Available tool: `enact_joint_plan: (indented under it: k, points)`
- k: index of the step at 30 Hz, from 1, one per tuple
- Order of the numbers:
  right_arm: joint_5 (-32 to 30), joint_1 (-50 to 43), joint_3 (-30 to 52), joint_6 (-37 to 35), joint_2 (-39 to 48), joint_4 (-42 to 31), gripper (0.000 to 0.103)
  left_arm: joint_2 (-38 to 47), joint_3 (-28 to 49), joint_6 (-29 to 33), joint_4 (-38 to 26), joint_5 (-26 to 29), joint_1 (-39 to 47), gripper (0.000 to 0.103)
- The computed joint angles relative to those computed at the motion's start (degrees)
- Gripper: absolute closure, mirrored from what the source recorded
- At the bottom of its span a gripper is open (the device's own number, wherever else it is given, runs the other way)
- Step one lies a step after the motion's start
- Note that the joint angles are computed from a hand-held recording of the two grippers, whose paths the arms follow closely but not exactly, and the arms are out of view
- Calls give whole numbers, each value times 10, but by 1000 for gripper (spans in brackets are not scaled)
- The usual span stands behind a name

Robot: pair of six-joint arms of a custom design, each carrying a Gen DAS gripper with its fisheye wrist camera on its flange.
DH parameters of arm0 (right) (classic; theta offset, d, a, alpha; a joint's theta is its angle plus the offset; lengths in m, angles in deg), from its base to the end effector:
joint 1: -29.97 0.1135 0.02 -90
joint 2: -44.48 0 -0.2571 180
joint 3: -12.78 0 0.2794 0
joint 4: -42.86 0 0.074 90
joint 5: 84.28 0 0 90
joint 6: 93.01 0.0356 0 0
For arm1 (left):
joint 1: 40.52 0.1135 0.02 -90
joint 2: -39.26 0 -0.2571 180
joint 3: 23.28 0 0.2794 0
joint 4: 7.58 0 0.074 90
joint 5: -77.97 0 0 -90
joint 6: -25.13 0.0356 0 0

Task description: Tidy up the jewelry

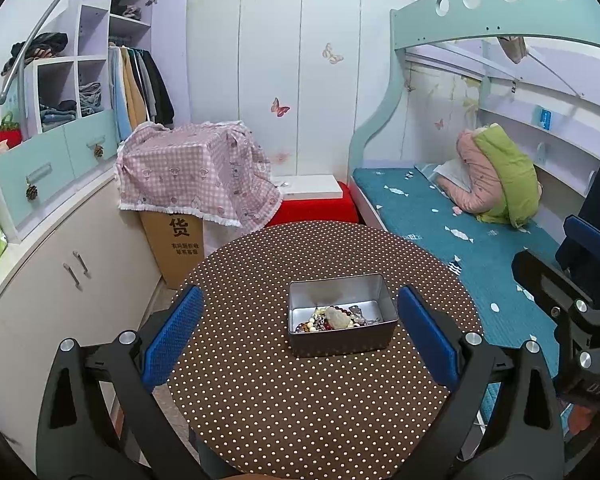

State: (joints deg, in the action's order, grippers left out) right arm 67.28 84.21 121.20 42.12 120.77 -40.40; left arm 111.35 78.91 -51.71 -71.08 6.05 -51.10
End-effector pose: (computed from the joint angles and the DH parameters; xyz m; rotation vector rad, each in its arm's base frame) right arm 0.1731 0.1868 0.4411 0.2492 1.9413 -0.2228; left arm 0.2660 -0.0609 0.4389 0.6166 2.0466 -0.3129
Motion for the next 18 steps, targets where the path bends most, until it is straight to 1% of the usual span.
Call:
enact_joint_plan:
  k: [18]
  points:
    - [-4,-2,0,6,6,-5,8,-4,-12,-1,3,-1,-6,6]
